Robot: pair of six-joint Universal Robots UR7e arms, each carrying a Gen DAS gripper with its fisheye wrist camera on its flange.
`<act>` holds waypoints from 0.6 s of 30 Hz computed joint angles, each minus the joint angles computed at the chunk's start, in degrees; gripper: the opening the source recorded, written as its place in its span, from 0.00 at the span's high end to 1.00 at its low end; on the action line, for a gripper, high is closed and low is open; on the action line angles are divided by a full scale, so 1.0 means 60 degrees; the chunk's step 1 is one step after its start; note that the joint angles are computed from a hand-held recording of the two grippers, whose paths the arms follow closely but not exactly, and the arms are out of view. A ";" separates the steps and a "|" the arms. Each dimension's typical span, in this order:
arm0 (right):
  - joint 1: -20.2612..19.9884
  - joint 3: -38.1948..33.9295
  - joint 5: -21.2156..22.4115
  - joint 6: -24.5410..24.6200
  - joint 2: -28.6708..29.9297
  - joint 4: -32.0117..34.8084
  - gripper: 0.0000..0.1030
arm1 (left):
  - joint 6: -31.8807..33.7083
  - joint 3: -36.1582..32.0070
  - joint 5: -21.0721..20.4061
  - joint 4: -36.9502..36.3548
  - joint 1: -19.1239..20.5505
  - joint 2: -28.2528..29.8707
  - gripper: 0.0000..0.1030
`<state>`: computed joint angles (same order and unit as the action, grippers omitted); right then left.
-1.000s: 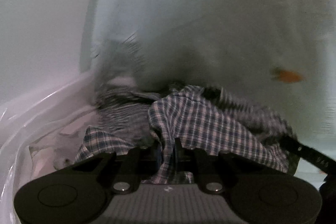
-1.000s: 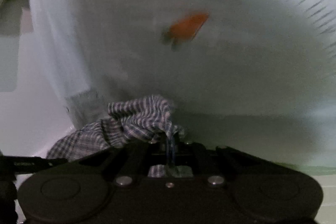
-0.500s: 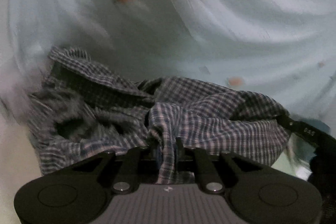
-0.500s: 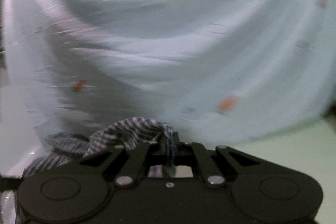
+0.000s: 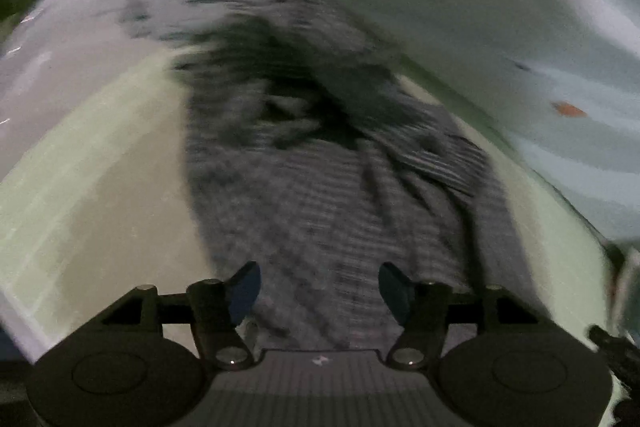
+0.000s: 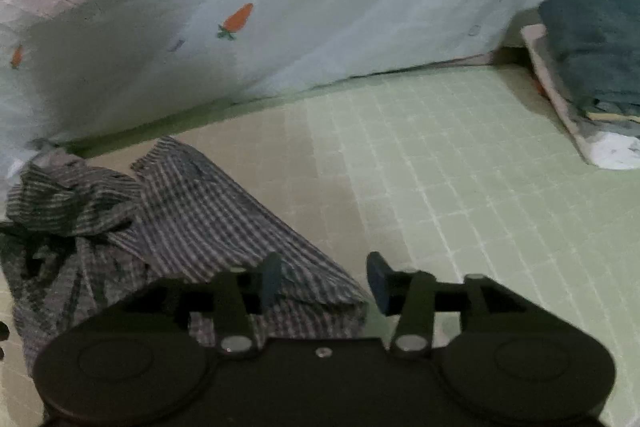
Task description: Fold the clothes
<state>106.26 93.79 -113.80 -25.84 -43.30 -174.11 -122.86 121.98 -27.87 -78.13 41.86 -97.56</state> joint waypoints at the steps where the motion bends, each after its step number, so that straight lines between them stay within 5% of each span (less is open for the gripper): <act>1: -0.0020 -0.0020 0.0198 -0.0118 -0.0014 0.0114 0.43 | -0.0691 -0.0049 -0.0191 0.0602 -0.0068 -0.0066 0.35; 5: -0.0004 -0.0242 0.0786 -0.0232 0.0078 0.0925 0.23 | -0.1890 0.0146 -0.0607 0.1276 0.0025 -0.0479 0.34; 10: 0.0040 -0.0789 0.0836 -0.0321 0.0687 0.2238 0.19 | -0.1841 0.0220 -0.0538 0.0903 0.0656 -0.0588 0.33; 16: 0.0254 -0.1262 0.0148 -0.2237 0.1751 0.2231 0.19 | -0.0249 -0.0087 0.0112 -0.0588 0.1823 -0.0378 0.33; 18: 0.0284 -0.1601 -0.0263 -0.2602 0.2126 0.2012 0.36 | 0.0807 -0.0382 0.0248 -0.1267 0.2293 -0.0171 0.33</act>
